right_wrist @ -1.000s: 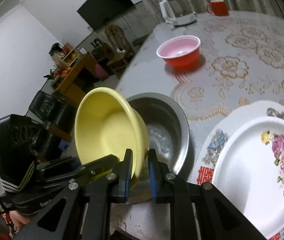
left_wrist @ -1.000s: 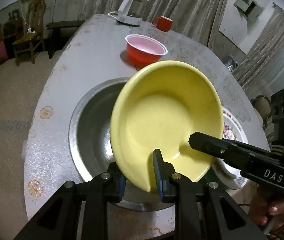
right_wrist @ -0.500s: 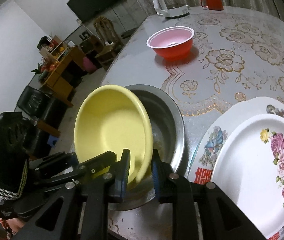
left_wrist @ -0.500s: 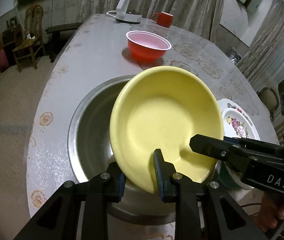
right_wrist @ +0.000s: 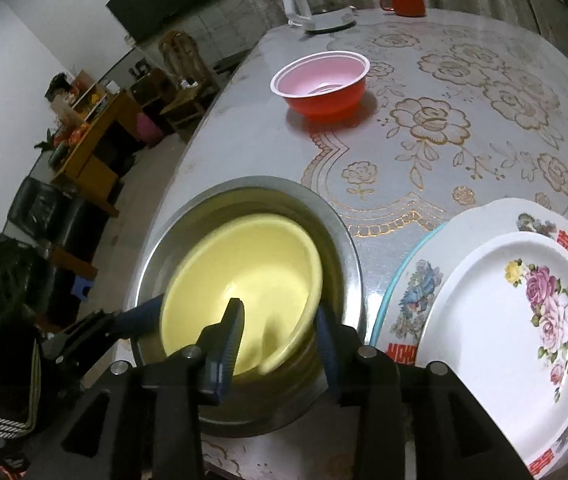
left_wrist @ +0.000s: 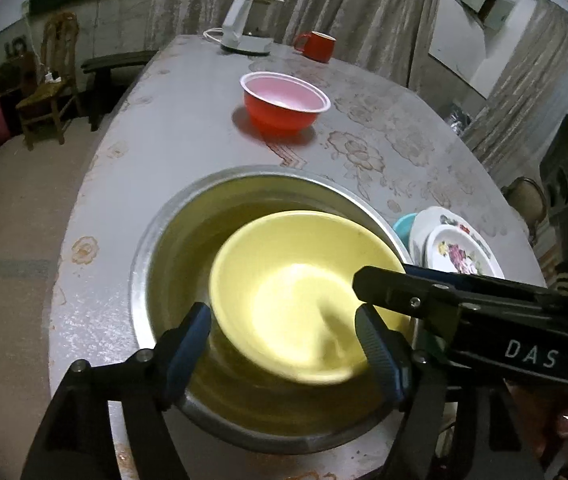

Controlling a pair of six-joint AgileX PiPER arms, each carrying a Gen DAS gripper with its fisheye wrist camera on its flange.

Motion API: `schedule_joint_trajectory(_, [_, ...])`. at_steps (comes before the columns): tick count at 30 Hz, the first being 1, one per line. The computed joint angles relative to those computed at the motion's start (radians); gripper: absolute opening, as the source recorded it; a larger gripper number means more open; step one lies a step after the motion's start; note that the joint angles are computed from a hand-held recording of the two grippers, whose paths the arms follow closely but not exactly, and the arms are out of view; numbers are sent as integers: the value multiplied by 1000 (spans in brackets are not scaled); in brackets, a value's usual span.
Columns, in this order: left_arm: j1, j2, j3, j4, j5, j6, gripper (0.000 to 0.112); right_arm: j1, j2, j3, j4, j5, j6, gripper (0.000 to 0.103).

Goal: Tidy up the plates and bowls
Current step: 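Lower the yellow bowl into the steel basin with both grippers, then open both grippers and move them to the pink-and-red bowl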

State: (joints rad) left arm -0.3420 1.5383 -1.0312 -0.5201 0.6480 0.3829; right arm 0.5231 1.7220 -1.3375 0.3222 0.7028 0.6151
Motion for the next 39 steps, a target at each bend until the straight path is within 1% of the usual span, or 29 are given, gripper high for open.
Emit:
schedule_joint_trajectory(3, [11, -11, 5, -15, 1, 12, 75, 10, 7, -16, -33, 10, 26, 37])
schedule_joint_trajectory(5, [9, -17, 9, -1, -8, 2, 75, 10, 10, -21, -35, 12, 27, 37])
schedule_joint_trajectory(9, [8, -28, 22, 27, -35, -7, 71, 9, 17, -27, -38, 12, 28, 37])
schedule_joint_trajectory(13, [18, -23, 16, 17, -30, -2, 71, 13, 26, -39, -43, 14, 22, 37])
schedule_joint_trajectory(20, [14, -12, -3, 40, -18, -36, 73, -1, 21, -23, 8, -5, -19, 37])
schedule_joint_trajectory(28, [5, -6, -20, 63, -13, -72, 78, -10, 4, -2, 29, -25, -43, 37])
schedule_joint_trajectory(31, [1, 0, -32, 76, -12, -87, 82, -15, -7, 5, 26, -34, -46, 37])
schedule_joint_trajectory(34, [-5, 9, -52, 94, -7, -100, 82, -24, -17, 3, -11, -35, -27, 37])
schedule_joint_trajectory(39, [-9, 39, -103, 125, 19, -134, 83, -56, -25, 6, -16, -36, -41, 37])
